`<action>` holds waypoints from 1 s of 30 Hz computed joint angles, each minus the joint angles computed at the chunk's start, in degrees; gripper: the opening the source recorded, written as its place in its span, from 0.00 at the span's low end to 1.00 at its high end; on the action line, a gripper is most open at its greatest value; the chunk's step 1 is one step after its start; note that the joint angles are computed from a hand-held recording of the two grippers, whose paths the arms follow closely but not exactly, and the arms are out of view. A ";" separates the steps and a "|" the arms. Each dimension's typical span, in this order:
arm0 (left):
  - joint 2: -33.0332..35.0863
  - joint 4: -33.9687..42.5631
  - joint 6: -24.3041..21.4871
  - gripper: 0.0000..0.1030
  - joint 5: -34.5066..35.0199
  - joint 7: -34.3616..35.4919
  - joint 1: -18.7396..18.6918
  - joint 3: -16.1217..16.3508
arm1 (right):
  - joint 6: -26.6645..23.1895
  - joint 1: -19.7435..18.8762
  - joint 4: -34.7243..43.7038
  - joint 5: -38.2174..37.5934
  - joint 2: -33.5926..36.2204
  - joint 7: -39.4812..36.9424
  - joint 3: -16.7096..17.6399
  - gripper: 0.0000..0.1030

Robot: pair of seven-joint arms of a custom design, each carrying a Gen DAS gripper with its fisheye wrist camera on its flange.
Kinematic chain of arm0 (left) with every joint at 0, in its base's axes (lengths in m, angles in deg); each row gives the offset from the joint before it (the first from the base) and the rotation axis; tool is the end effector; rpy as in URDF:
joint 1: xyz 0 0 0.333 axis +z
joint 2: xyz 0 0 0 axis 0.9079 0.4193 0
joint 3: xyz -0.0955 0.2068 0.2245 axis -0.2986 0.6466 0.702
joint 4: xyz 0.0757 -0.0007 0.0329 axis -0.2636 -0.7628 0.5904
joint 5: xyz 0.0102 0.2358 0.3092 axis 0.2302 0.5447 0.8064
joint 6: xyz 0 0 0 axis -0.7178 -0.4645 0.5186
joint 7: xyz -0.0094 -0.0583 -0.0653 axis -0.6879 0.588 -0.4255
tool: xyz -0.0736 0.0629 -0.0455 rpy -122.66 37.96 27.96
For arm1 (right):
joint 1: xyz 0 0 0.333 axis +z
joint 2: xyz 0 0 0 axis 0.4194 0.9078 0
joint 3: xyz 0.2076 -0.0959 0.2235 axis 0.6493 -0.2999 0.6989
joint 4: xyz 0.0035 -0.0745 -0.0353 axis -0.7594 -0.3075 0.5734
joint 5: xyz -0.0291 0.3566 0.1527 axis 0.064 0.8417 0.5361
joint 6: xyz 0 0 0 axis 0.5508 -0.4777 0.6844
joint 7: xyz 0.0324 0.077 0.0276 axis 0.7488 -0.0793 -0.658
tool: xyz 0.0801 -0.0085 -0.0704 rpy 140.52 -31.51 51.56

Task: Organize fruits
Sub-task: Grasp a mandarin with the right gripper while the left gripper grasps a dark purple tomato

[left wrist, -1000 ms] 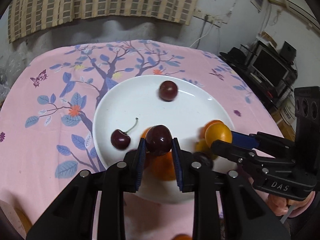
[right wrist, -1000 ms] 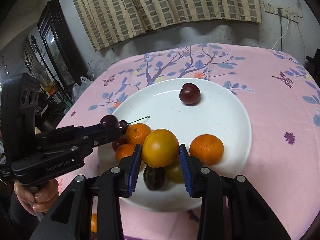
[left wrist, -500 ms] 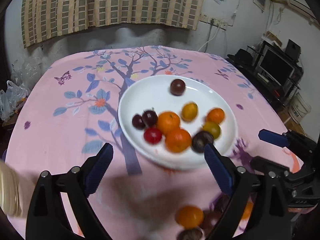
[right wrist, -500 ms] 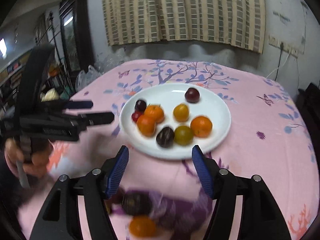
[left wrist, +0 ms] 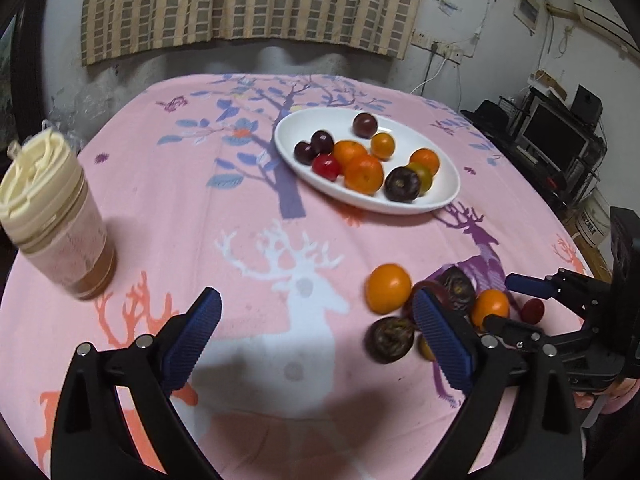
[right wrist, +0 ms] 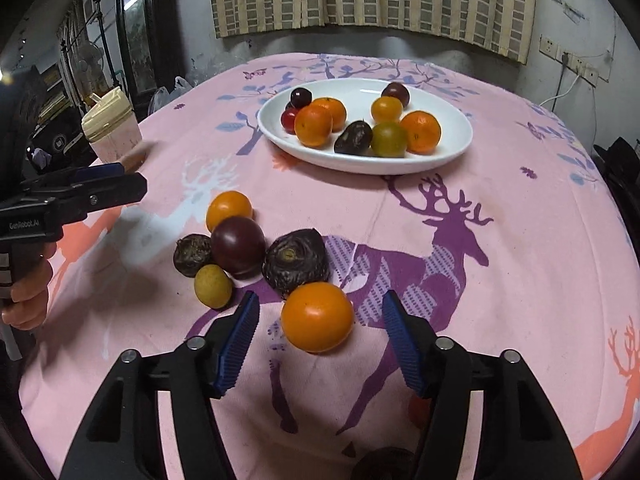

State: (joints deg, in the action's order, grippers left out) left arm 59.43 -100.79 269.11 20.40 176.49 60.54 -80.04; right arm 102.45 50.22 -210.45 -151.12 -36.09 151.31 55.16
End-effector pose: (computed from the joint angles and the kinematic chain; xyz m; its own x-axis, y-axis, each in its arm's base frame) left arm 0.5140 -0.2495 0.3413 -0.3653 -0.9175 0.1575 -0.7172 0.1696 -0.6759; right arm 0.4522 0.3055 0.3255 0.2053 -0.9785 -0.0214 -0.7760 -0.1495 -0.6127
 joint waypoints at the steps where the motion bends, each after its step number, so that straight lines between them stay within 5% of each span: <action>1: 0.09 -0.12 -0.11 0.92 0.07 -0.24 1.27 -1.15 | -0.63 0.03 0.01 0.79 0.22 -0.82 0.24 0.57; 5: 0.51 -0.42 -0.14 0.92 1.16 -0.51 5.87 -5.51 | -0.58 0.03 0.42 2.86 1.02 -3.16 0.30 0.38; 7: 0.82 -0.31 -0.48 0.92 1.84 -0.30 7.09 -6.74 | -1.29 0.60 0.47 2.41 0.78 -3.00 0.05 0.38; 10: 1.31 -0.15 -0.90 0.92 2.82 0.60 8.74 -8.66 | 2.80 0.61 0.20 -3.66 -0.07 4.32 -1.71 0.38; 12: 2.28 -0.36 -1.05 0.91 4.59 2.40 13.41 -13.73 | 4.14 0.62 0.60 -11.22 -0.99 12.61 -2.71 0.38; 15: 3.75 -0.18 -2.74 0.71 7.48 6.35 17.52 -18.88 | 3.70 -1.05 0.63 -15.06 -1.78 16.94 -1.28 0.38; 18: 3.44 0.11 -3.82 0.58 7.07 9.39 12.24 -14.60 | 4.00 -2.42 0.60 -15.52 -1.84 18.04 -0.15 0.38; 20: 3.93 0.70 -5.40 0.53 6.13 11.05 11.69 -14.48 | 4.17 -2.83 0.67 -16.88 -2.05 19.27 0.30 0.38; 30: 4.88 2.45 -7.38 0.47 0.49 16.01 5.17 -9.06 | 4.58 -3.86 0.51 -16.61 -2.13 18.88 1.34 0.38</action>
State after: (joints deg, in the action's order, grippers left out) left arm 64.32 -98.34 261.73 20.89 192.49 65.71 -89.09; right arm 107.03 46.36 -209.95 -167.73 -38.23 170.20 56.50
